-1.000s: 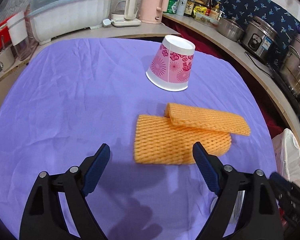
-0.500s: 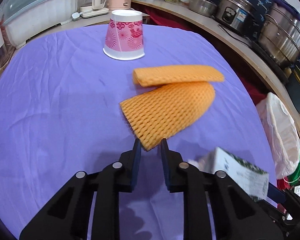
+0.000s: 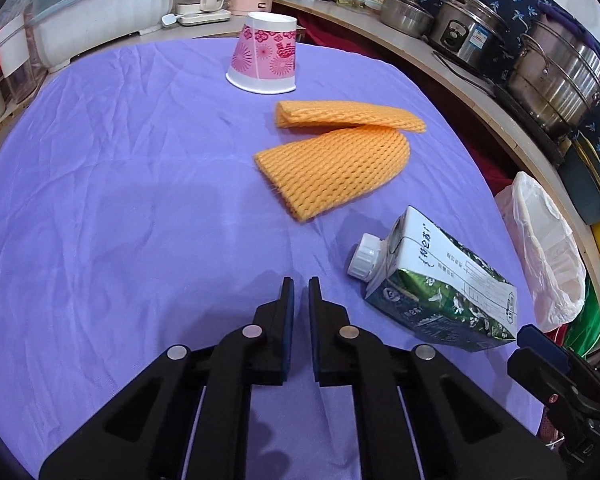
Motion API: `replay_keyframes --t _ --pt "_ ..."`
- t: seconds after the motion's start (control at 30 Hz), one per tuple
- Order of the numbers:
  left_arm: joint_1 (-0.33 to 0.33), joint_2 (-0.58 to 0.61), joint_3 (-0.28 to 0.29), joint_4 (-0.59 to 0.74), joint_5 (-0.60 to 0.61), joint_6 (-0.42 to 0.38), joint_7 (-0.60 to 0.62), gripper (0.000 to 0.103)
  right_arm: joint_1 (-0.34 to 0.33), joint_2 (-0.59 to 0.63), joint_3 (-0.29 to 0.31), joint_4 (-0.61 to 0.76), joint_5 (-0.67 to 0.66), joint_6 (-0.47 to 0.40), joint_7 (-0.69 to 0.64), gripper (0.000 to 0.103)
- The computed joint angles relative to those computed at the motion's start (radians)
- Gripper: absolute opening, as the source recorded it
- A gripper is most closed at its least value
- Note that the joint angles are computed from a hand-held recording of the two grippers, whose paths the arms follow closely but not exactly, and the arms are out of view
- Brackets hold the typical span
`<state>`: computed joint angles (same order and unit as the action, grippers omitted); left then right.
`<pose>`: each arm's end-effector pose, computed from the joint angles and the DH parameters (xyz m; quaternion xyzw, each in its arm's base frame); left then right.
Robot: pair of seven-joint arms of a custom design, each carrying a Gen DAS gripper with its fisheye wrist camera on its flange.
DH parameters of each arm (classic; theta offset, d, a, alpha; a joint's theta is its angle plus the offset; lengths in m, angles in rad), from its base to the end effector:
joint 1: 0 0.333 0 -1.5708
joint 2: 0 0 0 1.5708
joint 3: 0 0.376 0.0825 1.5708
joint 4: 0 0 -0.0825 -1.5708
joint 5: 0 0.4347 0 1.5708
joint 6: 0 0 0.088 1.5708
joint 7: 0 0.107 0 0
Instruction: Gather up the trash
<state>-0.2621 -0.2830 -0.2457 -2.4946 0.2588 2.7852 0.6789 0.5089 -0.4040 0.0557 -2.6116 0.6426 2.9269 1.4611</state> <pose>0.4328 -0.2597 0.4748 -0.7267 0.6209 -0.2620 0.1335 0.4046 0.2130 0.4869 -0.6874 0.6229 -0.0418 0.3711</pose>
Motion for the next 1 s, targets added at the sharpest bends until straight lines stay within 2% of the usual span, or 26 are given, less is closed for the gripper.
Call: replay_keyframes --t 0.2,0.33,0.47,0.6,0.67,0.9,1.0 --pt "-0.001 -0.026 -0.004 -0.021 0.005 -0.001 -0.023 0.007 -0.095 0.008 0.098 -0.011 -0.152 0.029 0.109 0.051" --pt "-0.023 -0.035 0.001 -0.03 -0.019 0.005 -0.01 0.007 -0.128 0.029 0.108 0.004 -0.239 0.051 0.136 0.061" --pt "-0.059 -0.021 0.002 -0.021 -0.053 0.019 0.018 0.007 -0.111 0.05 0.073 0.02 -0.266 0.074 0.112 0.066" --pt "-0.069 0.023 -0.012 0.016 -0.053 0.019 0.033 0.008 0.004 0.078 -0.042 0.051 -0.168 0.087 -0.014 0.071" --pt "-0.06 0.049 -0.023 0.04 -0.036 0.008 0.023 0.008 0.043 0.097 -0.077 0.069 -0.109 0.081 -0.085 0.071" --pt "-0.035 0.104 -0.025 0.086 0.005 -0.014 -0.017 0.007 0.052 0.152 -0.085 0.115 0.049 0.02 -0.273 0.071" --pt "-0.027 0.126 -0.021 0.11 0.024 -0.016 -0.021 0.007 0.028 0.154 -0.062 0.115 0.09 0.003 -0.314 0.07"
